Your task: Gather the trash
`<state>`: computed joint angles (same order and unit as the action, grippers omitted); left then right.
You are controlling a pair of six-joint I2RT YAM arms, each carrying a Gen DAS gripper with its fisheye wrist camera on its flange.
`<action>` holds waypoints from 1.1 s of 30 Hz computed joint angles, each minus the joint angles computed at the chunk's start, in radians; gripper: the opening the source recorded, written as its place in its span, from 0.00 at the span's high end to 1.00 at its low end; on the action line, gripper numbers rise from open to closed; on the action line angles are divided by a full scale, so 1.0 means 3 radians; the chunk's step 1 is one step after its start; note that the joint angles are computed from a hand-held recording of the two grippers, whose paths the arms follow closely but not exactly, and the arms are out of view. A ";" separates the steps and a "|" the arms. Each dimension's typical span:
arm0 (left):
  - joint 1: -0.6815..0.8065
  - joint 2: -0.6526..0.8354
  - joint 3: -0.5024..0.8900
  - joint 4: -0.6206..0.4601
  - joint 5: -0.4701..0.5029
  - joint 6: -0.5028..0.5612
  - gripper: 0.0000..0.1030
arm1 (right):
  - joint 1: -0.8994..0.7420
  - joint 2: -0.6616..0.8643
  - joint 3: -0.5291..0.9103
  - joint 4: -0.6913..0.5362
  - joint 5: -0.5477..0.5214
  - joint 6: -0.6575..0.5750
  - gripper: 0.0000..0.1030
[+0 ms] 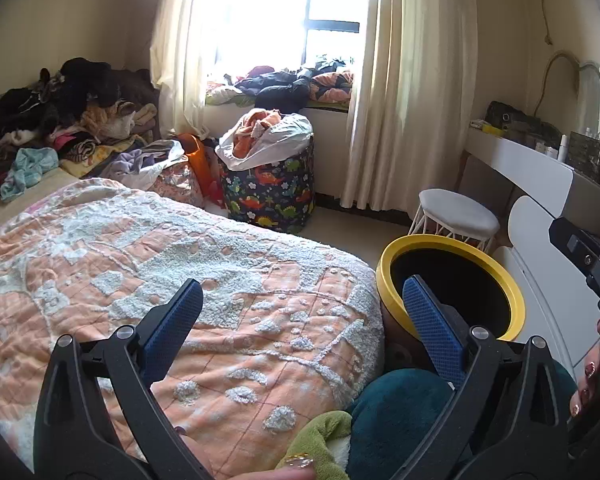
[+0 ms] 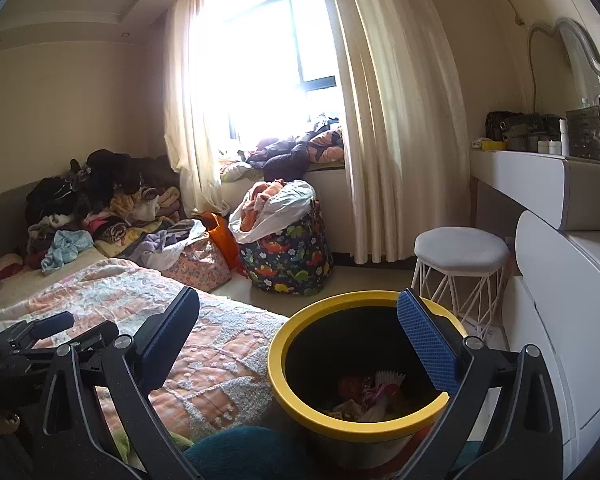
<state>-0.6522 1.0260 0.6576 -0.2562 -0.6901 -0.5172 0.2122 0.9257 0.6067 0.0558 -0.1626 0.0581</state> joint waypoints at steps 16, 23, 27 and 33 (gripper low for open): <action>-0.0162 -0.0093 -0.0070 -0.0049 -0.0195 -0.0072 0.11 | 0.0018 -0.0041 -0.0123 0.0127 0.0032 0.0009 0.06; -0.0192 -0.0084 -0.0036 -0.0090 -0.0240 -0.0104 0.11 | 0.0020 -0.0066 -0.0152 0.0161 0.0056 0.0019 0.06; -0.0192 -0.0081 -0.0025 -0.0110 -0.0246 -0.0114 0.11 | 0.0029 -0.0080 -0.0159 0.0161 0.0058 0.0021 0.06; -0.0231 -0.0052 0.0009 -0.0127 -0.0306 -0.0127 0.11 | 0.0058 -0.0115 -0.0173 0.0167 0.0090 0.0040 0.06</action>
<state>-0.7214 1.0105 0.6604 -0.2944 -0.7818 -0.5552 0.2295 0.8912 0.5549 0.1059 -0.1355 0.0700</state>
